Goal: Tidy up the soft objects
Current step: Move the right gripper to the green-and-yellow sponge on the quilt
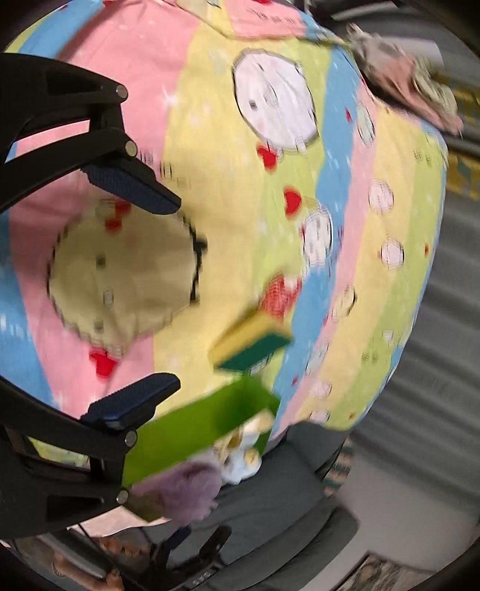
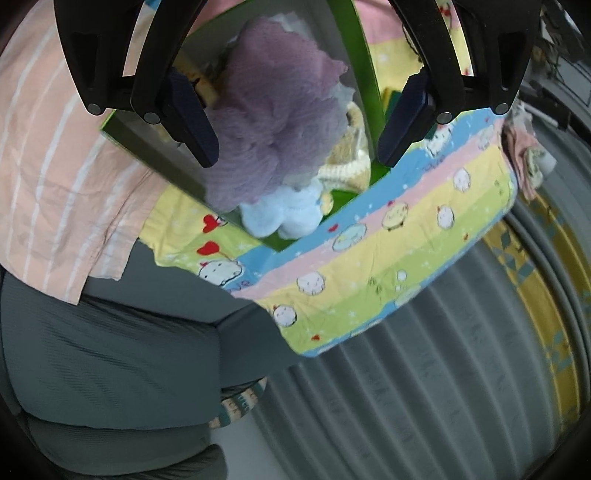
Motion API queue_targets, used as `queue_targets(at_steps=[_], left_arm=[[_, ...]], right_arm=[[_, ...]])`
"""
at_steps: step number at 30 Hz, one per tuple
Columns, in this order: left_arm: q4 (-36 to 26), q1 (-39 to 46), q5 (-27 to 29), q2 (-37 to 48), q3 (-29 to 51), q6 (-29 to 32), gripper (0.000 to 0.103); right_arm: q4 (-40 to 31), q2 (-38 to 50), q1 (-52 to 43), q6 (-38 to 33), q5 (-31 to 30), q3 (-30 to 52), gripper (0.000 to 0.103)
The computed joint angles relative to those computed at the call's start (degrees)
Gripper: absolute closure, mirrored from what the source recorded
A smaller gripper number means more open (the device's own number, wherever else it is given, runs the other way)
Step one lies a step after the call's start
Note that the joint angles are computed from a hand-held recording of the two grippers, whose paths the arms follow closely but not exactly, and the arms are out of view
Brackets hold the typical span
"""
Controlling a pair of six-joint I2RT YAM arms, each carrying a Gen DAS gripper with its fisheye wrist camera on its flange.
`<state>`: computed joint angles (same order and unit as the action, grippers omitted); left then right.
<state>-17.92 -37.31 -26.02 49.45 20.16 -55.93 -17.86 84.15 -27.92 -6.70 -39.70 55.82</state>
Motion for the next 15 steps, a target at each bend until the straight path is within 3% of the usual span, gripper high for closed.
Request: queue_targets(at_steps=[5, 8, 11, 15], left_arm=[[-4.85, 7.4, -0.55, -11.14, -6.28, -0.17, 0.016], [-7.58, 14.29, 4.28, -15.04, -6.77, 3.0, 0.015], [-10.1, 19.13, 7.21, -19.83, -7.34, 4.77, 0.002], [-14.53, 22.24, 8.23, -24.96, -7.25, 4.94, 0.001]], right_arm=[[1.96, -6.34, 3.48, 0.56, 3.08, -4.46, 0.014], [-2.48, -9.67, 6.22, -1.62, 0.5, -5.48, 0.011], [-6.45, -11.79, 12.23, -1.9, -1.51, -6.48, 0.004], [-8.98, -8.32, 25.46, 3.2, 2.83, -5.62, 0.004]])
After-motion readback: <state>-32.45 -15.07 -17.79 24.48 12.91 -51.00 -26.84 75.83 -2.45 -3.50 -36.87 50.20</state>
